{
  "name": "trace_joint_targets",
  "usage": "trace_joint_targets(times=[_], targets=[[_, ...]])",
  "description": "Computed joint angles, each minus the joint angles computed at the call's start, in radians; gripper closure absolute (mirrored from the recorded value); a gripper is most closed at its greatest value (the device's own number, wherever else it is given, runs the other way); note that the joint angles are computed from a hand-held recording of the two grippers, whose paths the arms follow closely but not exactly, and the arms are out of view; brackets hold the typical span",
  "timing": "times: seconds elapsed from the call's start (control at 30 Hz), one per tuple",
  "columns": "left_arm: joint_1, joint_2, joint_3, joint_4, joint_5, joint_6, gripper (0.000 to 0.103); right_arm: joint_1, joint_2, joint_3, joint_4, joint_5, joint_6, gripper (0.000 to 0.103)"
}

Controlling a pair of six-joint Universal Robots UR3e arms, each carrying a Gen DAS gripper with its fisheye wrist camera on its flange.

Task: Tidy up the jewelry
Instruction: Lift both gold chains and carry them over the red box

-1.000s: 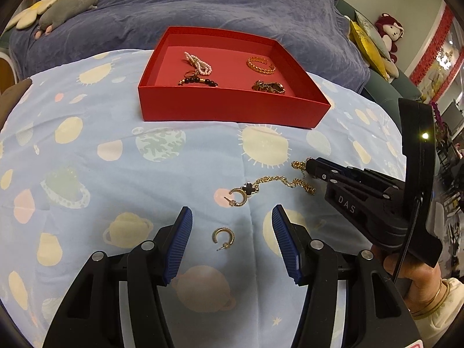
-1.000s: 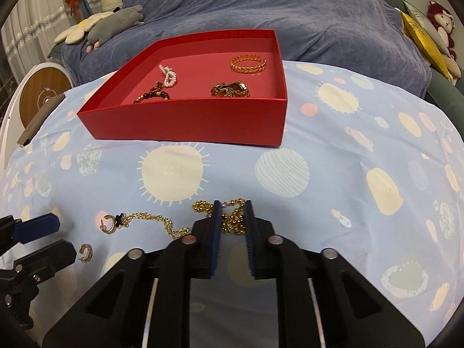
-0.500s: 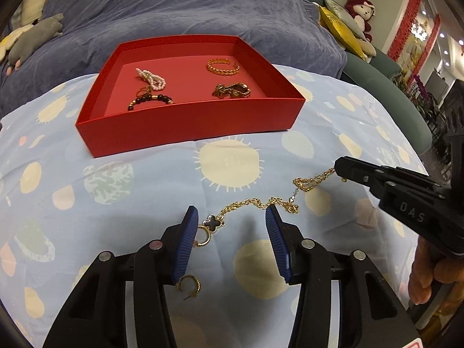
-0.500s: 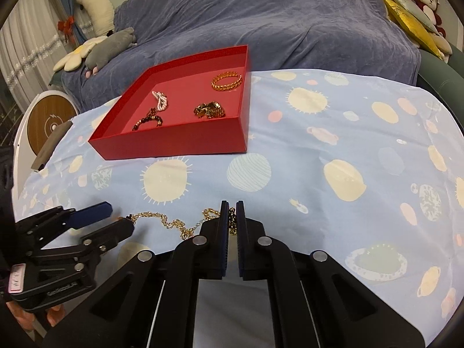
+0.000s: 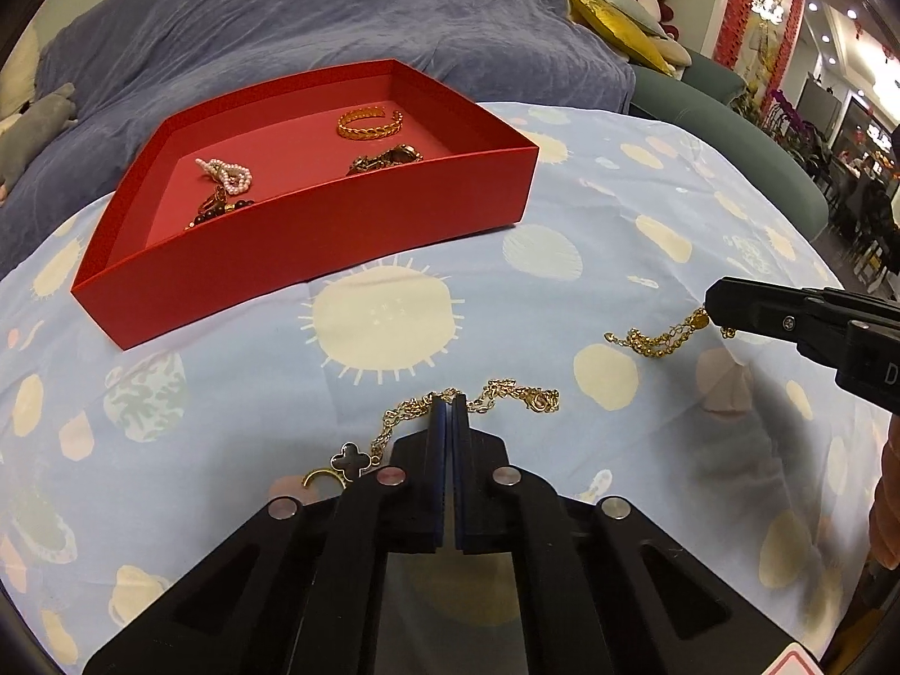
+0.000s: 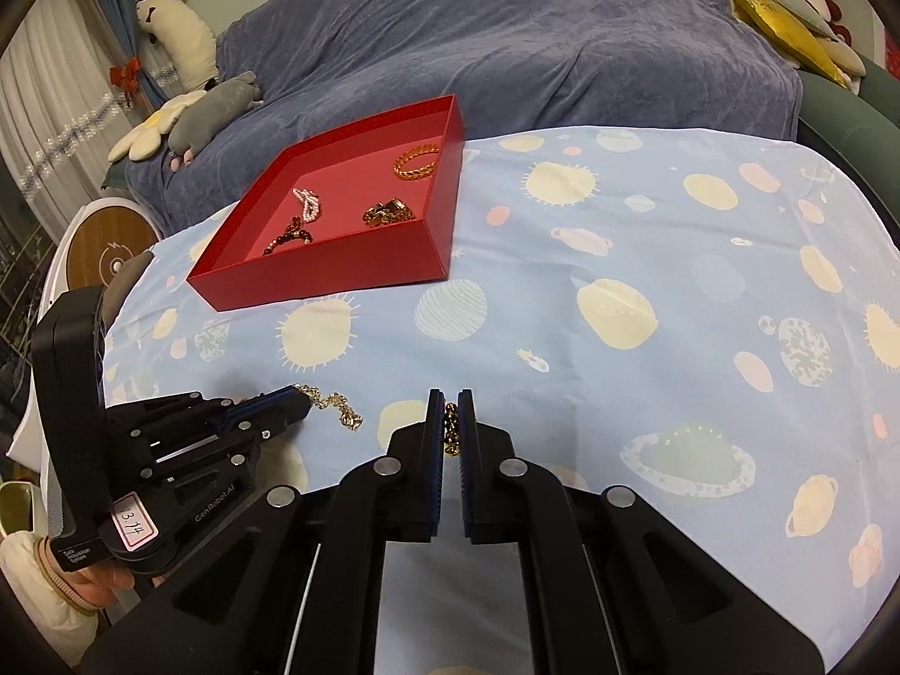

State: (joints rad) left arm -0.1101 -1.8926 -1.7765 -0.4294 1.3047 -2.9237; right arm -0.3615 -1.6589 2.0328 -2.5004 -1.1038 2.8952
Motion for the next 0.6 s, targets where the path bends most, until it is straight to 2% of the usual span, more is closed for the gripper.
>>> trace_joint_targets(times=[0.23, 0.6], targets=[[0.007, 0.038, -0.024, 0.013, -0.002, -0.010, 0.103, 0.003, -0.017, -0.008, 0.000, 0.012, 0.014, 0.099], [0.123, 0.198, -0.047, -0.035, -0.130, -0.040, 0.103, 0.037, -0.009, -0.079, -0.012, 0.036, 0.086, 0.099]])
